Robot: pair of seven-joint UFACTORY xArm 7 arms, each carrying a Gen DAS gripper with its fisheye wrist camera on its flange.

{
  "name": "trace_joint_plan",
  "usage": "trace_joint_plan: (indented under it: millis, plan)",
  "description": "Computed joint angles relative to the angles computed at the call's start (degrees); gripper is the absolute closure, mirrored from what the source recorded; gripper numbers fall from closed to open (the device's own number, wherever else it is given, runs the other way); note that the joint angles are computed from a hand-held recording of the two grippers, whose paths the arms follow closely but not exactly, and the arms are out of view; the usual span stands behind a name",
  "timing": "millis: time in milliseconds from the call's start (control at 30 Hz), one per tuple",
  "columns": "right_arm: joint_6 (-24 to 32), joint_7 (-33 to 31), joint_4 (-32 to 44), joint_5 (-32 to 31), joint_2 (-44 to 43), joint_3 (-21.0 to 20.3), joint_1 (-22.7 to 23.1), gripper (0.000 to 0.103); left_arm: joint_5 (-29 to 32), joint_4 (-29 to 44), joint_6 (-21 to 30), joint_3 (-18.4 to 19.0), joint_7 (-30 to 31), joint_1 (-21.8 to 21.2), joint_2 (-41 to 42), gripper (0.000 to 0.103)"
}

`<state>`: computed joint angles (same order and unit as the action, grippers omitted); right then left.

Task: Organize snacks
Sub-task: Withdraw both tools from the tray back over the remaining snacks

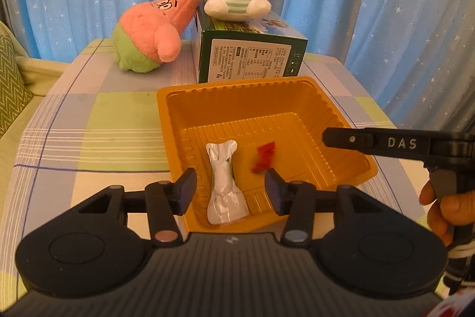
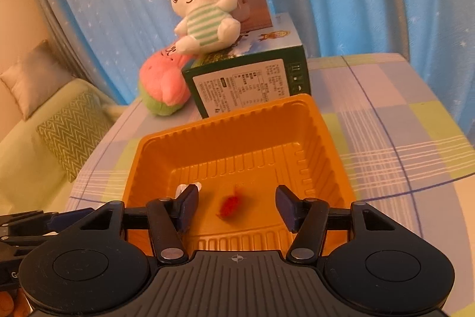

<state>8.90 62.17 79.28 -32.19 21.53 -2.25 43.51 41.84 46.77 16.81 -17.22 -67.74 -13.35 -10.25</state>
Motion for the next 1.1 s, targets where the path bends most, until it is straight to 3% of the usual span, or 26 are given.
trace_joint_plan:
  millis: [133, 233, 567, 800, 1100]
  plan:
    - [1.20, 5.91, -4.47, -5.31, -5.25, -2.08, 2.68, 0.045, -2.11, -3.52, 0.44, -1.06, -0.51, -0.64, -5.15, 0.051]
    - [4.00, 10.13, -7.85, -9.92, -9.66, -1.11, 3.40, 0.045, -6.14, -6.10, 1.72, -2.28, 0.99, -1.58, -9.35, 0.048]
    - [18.07, 18.42, -18.97, -14.43, -25.00, 9.51, 2.21, 0.045, -19.98, -12.57, 9.01, -7.59, 4.15, -5.84, -24.59, 0.043]
    - [24.46, 22.56, -25.72, -13.50, -33.95, 17.93, 0.32, 0.045, -25.83, -14.89, 15.18, -11.56, 3.05, -9.67, -33.46, 0.035]
    - [27.52, 27.05, -33.19, -7.68, -42.30, 26.83, -2.72, 0.045, -29.14, -17.17, 21.89, -14.78, 1.97, -14.08, -39.52, 0.030]
